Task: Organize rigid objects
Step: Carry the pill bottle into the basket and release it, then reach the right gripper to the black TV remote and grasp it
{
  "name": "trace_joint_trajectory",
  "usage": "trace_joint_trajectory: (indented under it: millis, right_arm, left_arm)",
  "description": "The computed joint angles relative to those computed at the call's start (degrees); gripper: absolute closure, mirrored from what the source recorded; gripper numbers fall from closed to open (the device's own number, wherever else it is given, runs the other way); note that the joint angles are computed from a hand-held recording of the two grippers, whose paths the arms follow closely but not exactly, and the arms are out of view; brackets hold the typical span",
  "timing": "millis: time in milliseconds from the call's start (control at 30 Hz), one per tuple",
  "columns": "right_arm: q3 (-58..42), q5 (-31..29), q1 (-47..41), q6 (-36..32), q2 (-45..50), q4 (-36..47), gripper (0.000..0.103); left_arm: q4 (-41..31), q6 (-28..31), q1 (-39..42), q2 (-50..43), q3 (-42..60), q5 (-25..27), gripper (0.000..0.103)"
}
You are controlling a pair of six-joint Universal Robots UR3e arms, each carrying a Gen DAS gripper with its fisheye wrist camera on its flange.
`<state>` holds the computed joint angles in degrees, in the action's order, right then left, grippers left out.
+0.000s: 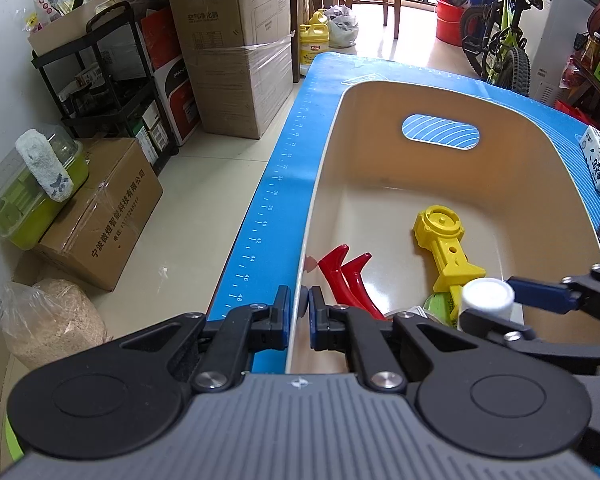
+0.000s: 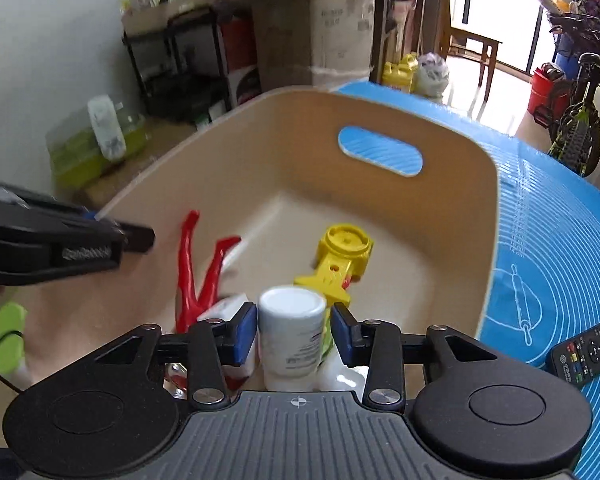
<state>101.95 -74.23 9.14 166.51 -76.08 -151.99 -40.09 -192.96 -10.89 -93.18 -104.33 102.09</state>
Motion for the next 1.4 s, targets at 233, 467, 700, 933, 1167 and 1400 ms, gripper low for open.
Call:
trace_joint_trajectory:
  millis: [233, 467, 700, 933, 1167, 1400]
  right_arm:
    - [8.7, 5.4, -7.4, 4.9, -8.8, -6.7, 0.036]
    - [14.3, 1.3, -14.2, 9.6, -12.3, -16.6, 0.025]
    - [13.2, -10.9, -17.4, 18.1, -4.5, -23.2, 0.023]
    - [9.5, -24.1, -16.1, 22.2, 7.7, -30.4, 0.011]
    - [3.2, -27.3, -17.5, 25.0, 17.0, -30.3, 0.010]
    - [-3.1, -30.1, -16.1, 26.0, 23.2, -27.4, 0.010]
  left_arm:
    - [0.0, 0.0, 0.0, 0.1, -0.1, 0.0, 0.092]
    - [0.1, 0.1, 0.1, 0.0, 0.0, 0.0, 0.092]
    - [0.1, -0.1, 0.0, 0.0, -0.1, 0.0, 0.092]
    - [0.0, -0.1, -0.2, -0.2, 0.1, 0.5, 0.092]
    - [-0.1, -0.2, -0.6, -0.6, 0.4, 1.1, 0.091]
    - [-0.2, -0.2, -1.2, -0.9, 0.7, 1.9, 0.091]
